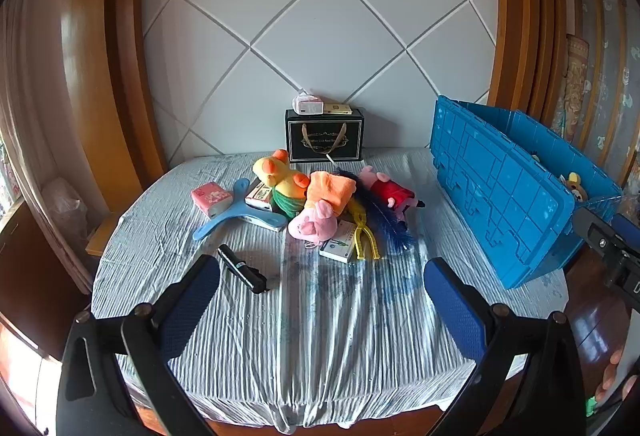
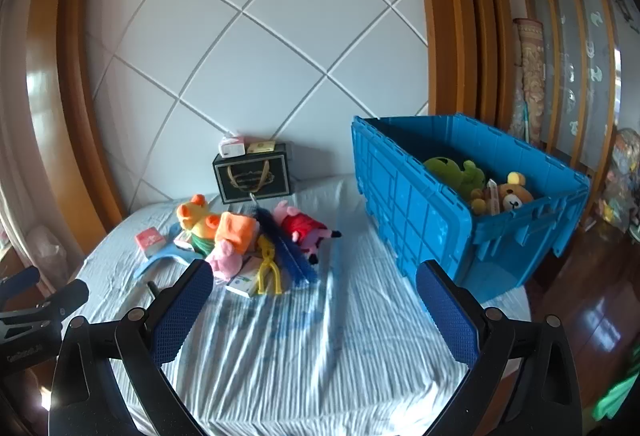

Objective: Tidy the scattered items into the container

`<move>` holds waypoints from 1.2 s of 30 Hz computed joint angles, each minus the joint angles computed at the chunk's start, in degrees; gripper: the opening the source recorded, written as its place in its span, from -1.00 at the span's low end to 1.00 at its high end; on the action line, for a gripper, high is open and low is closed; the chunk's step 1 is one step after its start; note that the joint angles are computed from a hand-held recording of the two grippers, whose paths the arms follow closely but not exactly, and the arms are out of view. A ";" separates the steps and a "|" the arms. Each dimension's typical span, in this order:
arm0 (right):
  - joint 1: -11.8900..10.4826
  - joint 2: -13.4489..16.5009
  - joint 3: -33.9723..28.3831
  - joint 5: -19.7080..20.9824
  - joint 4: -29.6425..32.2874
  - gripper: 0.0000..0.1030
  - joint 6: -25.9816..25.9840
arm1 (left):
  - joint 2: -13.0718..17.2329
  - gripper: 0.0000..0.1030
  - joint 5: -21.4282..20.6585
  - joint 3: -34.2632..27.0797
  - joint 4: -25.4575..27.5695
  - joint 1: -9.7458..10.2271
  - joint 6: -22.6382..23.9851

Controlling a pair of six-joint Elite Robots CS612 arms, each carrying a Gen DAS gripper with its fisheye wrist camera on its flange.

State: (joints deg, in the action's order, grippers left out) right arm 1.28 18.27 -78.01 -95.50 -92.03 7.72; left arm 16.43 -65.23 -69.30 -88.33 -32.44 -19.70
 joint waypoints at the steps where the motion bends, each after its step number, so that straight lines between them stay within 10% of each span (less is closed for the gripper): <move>1: 0.01 0.01 -0.05 -0.03 0.02 1.00 -0.01 | 0.02 1.00 -0.08 -0.05 -0.03 0.02 -0.02; 36: 0.26 -0.17 0.54 -1.15 0.60 1.00 0.59 | -0.07 1.00 -1.53 0.70 -0.35 0.53 0.59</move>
State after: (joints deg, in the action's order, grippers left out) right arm 1.55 18.10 -77.48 -96.64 -91.43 8.31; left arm 16.36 -66.76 -68.60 -88.67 -31.91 -19.11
